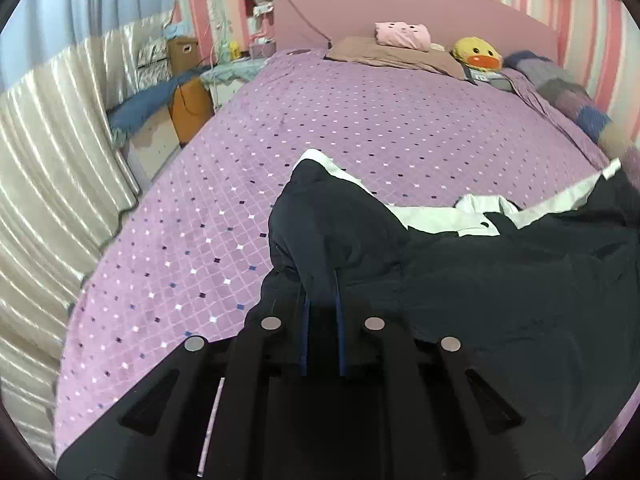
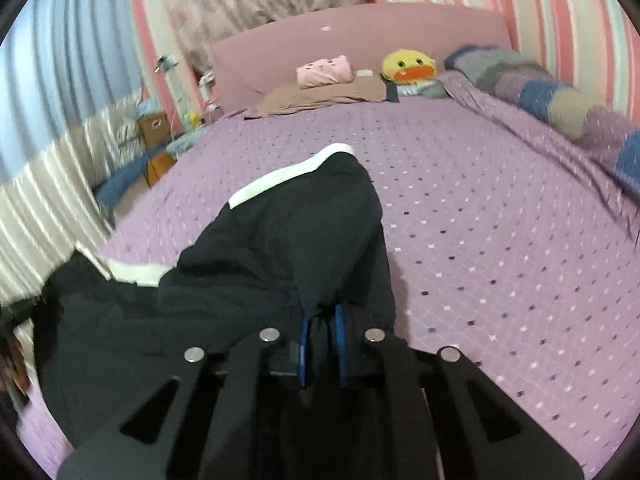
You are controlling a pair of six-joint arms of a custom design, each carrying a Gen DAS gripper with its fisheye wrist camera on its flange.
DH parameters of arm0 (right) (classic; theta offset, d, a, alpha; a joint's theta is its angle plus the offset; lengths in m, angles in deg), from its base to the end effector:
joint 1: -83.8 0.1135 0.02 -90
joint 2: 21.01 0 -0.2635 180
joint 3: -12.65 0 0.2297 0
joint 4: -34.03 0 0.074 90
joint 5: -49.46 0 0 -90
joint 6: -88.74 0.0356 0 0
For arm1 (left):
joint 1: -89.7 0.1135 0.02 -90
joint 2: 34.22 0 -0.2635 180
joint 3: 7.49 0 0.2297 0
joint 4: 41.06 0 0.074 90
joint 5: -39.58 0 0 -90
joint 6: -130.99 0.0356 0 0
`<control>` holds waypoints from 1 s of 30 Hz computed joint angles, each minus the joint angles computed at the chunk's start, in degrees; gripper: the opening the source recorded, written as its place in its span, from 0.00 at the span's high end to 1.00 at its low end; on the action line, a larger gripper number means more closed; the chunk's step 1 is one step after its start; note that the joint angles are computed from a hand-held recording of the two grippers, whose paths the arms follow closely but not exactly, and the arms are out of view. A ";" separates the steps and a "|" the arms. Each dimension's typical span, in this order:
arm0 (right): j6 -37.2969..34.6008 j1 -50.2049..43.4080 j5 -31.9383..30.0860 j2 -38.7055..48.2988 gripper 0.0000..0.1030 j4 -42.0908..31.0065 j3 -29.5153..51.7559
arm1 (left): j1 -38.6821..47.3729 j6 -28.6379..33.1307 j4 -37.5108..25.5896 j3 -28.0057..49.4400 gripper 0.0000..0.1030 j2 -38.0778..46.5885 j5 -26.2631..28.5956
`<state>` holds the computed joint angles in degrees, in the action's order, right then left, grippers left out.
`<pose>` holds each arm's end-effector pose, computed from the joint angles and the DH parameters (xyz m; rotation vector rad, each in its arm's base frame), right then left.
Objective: Fold large clothes
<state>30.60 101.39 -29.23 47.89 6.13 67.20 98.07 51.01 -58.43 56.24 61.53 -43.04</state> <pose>0.2197 0.0623 0.2292 0.3854 2.2679 0.2188 0.3096 0.0409 0.1709 0.0927 2.4215 -0.0110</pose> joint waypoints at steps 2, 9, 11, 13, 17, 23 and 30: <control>1.19 -2.01 -2.74 3.65 0.89 1.71 -0.78 | 0.21 -0.17 1.17 0.44 0.90 3.68 -0.73; 3.28 -2.88 -5.28 8.82 0.75 3.76 -2.77 | -2.31 2.72 7.61 -3.60 0.85 8.60 -7.25; 3.76 -1.39 -3.61 5.79 0.57 2.02 -3.23 | -2.68 2.96 7.80 -5.02 0.81 5.82 -8.52; 5.51 2.53 2.55 1.85 0.23 0.81 -2.89 | -2.55 1.61 8.13 -7.14 0.74 1.59 -8.79; 12.14 8.74 11.06 5.43 0.17 -3.56 4.19 | -4.33 -6.71 7.39 -9.04 0.22 -4.95 -10.40; 21.40 12.80 18.50 21.68 0.16 -9.04 16.45 | -13.18 -17.89 2.53 -0.41 0.22 4.69 -16.31; 21.03 11.02 19.16 27.45 0.16 -4.87 14.64 | -15.31 -15.55 12.70 -2.02 0.20 13.88 -20.50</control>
